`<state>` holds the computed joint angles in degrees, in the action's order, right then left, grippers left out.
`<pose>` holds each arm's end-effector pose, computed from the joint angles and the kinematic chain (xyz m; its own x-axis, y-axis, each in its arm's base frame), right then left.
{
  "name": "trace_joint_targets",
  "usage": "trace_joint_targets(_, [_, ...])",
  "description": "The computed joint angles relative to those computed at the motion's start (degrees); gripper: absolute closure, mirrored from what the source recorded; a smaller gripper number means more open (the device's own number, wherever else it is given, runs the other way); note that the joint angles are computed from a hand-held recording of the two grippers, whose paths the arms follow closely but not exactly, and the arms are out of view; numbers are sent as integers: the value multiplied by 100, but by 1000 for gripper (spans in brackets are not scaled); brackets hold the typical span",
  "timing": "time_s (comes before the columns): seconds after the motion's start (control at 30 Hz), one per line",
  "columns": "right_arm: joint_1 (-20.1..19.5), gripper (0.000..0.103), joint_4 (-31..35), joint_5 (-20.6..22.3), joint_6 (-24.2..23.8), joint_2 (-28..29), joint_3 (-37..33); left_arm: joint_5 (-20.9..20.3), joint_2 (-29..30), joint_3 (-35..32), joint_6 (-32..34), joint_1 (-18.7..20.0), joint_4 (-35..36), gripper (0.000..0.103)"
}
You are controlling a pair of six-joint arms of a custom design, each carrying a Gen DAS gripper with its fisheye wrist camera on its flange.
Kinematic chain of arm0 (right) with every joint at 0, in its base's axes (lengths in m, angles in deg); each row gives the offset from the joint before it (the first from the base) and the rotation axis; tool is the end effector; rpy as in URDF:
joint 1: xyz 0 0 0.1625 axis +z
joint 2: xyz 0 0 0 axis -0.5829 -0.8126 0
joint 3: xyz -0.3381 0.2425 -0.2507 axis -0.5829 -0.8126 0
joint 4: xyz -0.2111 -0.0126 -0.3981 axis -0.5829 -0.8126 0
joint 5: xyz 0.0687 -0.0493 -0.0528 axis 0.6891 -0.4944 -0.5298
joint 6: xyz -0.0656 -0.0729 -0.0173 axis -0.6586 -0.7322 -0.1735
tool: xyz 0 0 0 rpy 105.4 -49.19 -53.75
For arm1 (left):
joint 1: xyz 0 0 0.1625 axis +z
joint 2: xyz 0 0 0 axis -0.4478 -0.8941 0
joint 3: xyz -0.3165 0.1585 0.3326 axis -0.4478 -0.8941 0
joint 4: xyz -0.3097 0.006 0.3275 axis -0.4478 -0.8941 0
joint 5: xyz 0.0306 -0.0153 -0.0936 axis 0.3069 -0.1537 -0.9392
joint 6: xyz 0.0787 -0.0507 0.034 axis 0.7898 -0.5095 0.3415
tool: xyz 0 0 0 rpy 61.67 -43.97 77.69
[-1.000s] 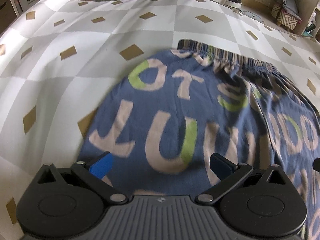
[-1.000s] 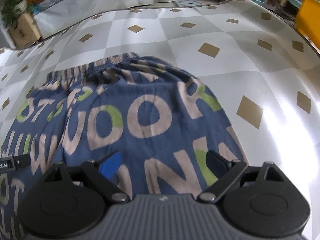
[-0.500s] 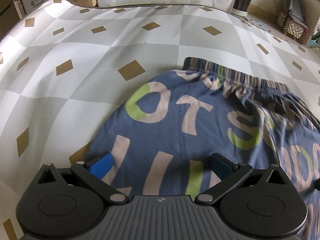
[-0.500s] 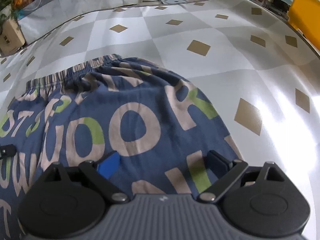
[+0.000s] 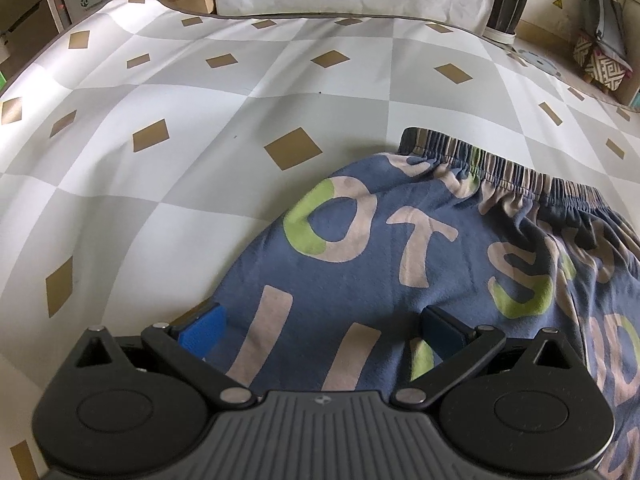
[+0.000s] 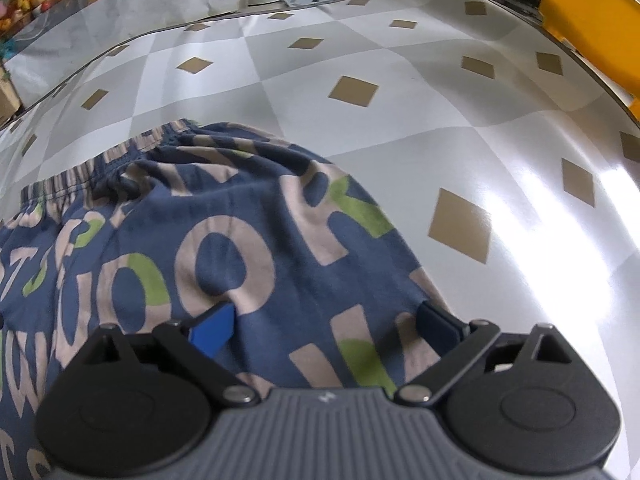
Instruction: Fold clothes
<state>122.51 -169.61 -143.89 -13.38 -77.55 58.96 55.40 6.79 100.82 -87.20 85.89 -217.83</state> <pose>0.0259 -0.7435 0.1976 -0.6861 0.1738 0.7064 -0.2134 0.8802 -0.4238 -0.1771 -0.7301 0.0376 -0.6494 -0.3901 -0.6528 0.1052 0.8040 -0.5852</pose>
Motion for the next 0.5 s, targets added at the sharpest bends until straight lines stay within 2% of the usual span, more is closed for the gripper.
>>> trace_joint_targets(0.23, [-1, 6, 64, -33, 91, 1, -40, 42, -12, -34, -177, 16, 132, 0])
trace_joint_targets(0.33, [14, 10, 138, 188, 68, -41, -42, -10, -15, -122, -300, 27, 341, 0])
trace_joint_targets(0.4, [32, 10, -96, 420, -176, -33, -15, -29, 8, -178, -302, 38, 307, 0])
trace_joint_targets(0.5, [88, 10, -577, 484, -723, 109, -52, -1, 114, -280, -88, 63, 28, 0])
